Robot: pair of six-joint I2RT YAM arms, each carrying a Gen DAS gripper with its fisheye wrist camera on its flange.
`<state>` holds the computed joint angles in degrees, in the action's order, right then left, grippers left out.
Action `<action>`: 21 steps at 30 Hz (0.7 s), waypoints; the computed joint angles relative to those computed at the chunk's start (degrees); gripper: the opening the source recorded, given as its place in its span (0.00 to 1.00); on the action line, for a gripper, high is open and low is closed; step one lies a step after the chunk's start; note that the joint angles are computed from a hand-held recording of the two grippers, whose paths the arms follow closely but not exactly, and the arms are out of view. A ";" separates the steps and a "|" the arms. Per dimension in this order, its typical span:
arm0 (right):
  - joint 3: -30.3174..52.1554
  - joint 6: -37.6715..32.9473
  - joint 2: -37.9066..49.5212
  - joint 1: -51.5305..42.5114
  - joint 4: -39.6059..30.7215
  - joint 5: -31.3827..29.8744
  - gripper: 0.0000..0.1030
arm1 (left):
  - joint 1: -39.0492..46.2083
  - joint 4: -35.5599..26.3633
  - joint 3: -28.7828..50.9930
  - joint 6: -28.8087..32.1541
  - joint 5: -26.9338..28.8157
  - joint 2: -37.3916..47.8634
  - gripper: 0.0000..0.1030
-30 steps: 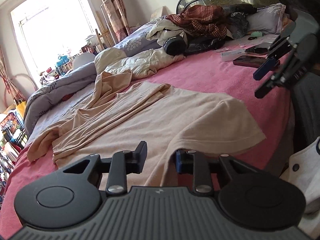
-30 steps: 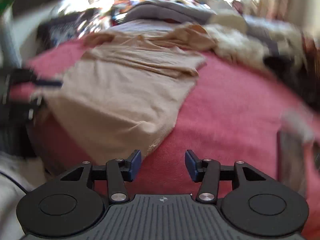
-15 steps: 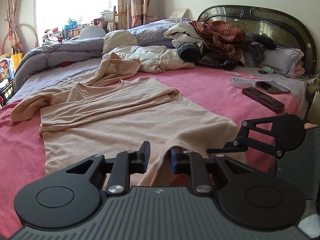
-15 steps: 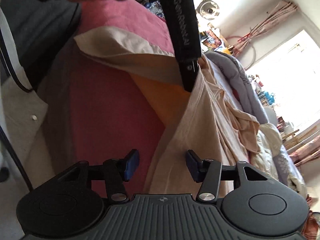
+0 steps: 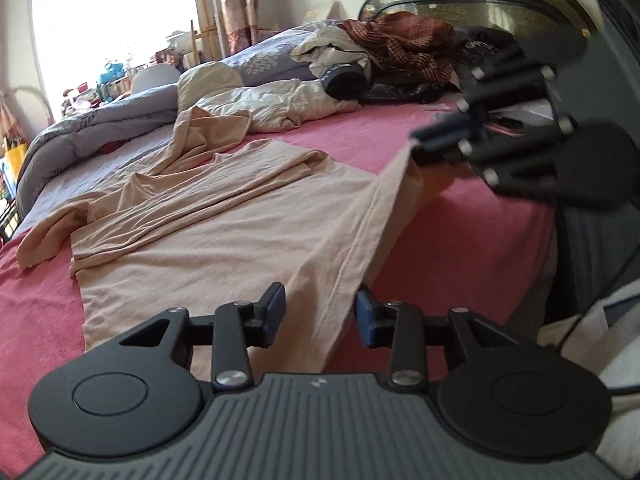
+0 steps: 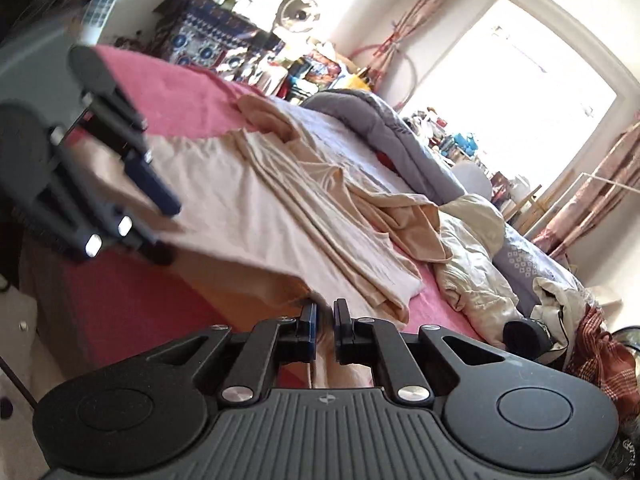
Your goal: Fold clothes
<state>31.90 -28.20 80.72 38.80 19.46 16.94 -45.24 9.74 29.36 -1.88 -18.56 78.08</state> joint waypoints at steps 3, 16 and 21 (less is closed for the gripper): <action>2.92 3.71 -4.29 -0.10 -7.20 -1.27 0.09 | -4.13 0.43 -0.76 2.22 -5.43 2.07 0.49; 4.96 12.10 -15.15 0.09 -22.15 -5.27 0.09 | -10.29 -0.58 -2.20 4.99 -27.98 9.26 0.49; 4.45 13.74 -15.68 -1.01 -23.00 -4.40 0.09 | -10.56 -2.34 -2.96 3.12 -27.54 8.04 0.43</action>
<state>36.35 -14.45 65.04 37.79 -3.54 12.54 -55.80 7.40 26.41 1.24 -46.11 86.13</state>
